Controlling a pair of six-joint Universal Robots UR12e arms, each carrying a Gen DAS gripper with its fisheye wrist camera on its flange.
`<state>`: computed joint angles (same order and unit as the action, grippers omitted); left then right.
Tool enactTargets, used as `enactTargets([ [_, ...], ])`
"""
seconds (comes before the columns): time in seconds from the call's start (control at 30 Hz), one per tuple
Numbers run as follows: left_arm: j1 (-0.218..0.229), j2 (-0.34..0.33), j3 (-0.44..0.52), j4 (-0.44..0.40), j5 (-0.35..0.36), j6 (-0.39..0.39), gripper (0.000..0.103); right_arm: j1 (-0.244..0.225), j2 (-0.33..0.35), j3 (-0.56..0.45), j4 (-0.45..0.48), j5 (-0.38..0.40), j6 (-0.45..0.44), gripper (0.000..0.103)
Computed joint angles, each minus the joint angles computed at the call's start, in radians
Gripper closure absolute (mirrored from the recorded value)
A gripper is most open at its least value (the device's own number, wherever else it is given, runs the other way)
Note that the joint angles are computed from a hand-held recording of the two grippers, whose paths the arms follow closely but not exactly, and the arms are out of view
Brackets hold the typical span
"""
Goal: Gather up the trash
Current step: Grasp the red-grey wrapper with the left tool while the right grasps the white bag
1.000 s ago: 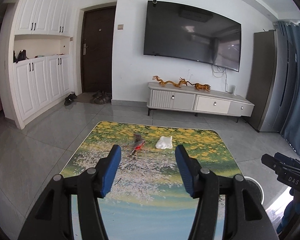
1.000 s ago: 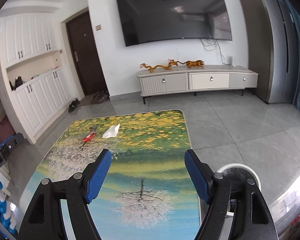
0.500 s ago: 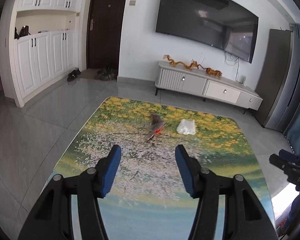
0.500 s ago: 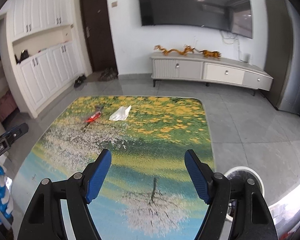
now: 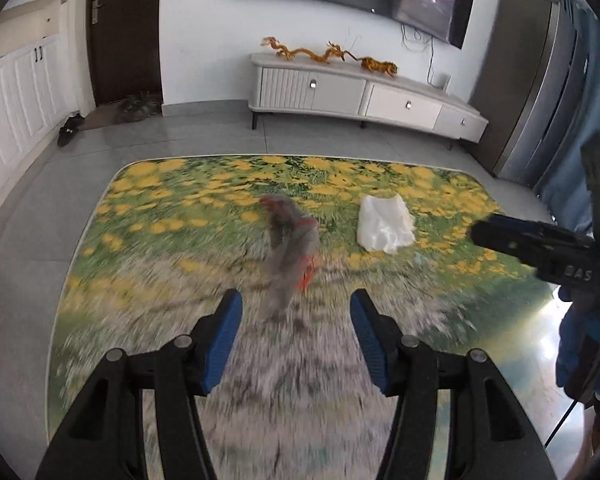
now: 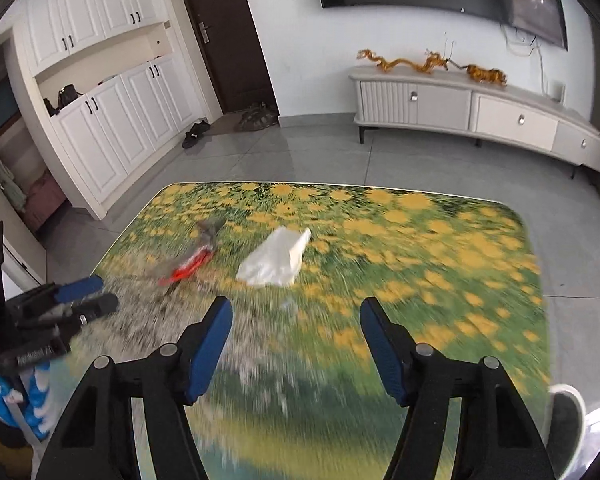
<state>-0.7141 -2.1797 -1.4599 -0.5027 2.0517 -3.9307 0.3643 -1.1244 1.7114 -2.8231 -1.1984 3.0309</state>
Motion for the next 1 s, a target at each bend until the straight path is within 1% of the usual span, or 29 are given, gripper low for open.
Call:
enactTargets([
  [0.07, 0.013, -0.022, 0.025, -0.002, -0.016, 0.03, 0.049, 0.014, 0.04, -0.047, 0.019, -0.013, 0.003, 0.041],
  [0.13, 0.026, -0.041, 0.048, -0.024, -0.027, 0.03, 0.05, 0.025, 0.072, -0.083, 0.033, -0.025, 0.006, 0.041],
  [0.2, 0.033, -0.05, 0.054, -0.022, -0.033, 0.028, 0.052, 0.034, 0.097, -0.112, 0.045, -0.033, 0.013, 0.041],
  [0.23, 0.038, -0.055, 0.055, -0.018, -0.037, 0.024, 0.062, 0.038, 0.108, -0.124, 0.049, -0.037, 0.012, 0.042],
  [0.3, 0.047, -0.057, 0.051, -0.005, -0.059, 0.021, 0.074, 0.044, 0.128, -0.147, 0.064, -0.04, 0.009, 0.048],
  [0.33, 0.051, -0.058, 0.047, 0.005, -0.071, 0.022, 0.08, 0.046, 0.136, -0.157, 0.075, -0.038, 0.008, 0.054],
  [0.37, 0.053, -0.06, 0.046, 0.009, -0.075, 0.024, 0.084, 0.047, 0.142, -0.163, 0.086, -0.039, 0.002, 0.063],
  [0.4, 0.054, -0.06, 0.042, 0.016, -0.08, 0.026, 0.09, 0.05, 0.143, -0.16, 0.068, -0.049, -0.004, 0.067],
  [0.43, 0.055, -0.06, 0.038, 0.024, -0.084, 0.023, 0.093, 0.052, 0.143, -0.16, 0.07, -0.051, -0.011, 0.076],
  [0.47, 0.054, -0.059, 0.035, 0.029, -0.082, 0.017, 0.094, 0.052, 0.142, -0.158, 0.074, -0.042, -0.016, 0.09],
  [0.5, 0.053, -0.057, 0.029, 0.039, -0.08, 0.009, 0.096, 0.052, 0.14, -0.154, 0.073, -0.042, -0.021, 0.094],
  [0.57, 0.049, -0.05, 0.014, 0.063, -0.077, -0.004, 0.097, 0.052, 0.132, -0.138, 0.061, -0.042, -0.033, 0.096],
  [0.8, 0.014, -0.023, -0.02, 0.071, -0.031, -0.037, 0.098, 0.032, 0.074, -0.046, 0.018, 0.036, -0.041, 0.097],
  [1.0, -0.034, -0.001, -0.03, 0.04, 0.039, -0.071, 0.098, 0.011, -0.018, 0.068, -0.025, 0.082, -0.08, 0.097],
])
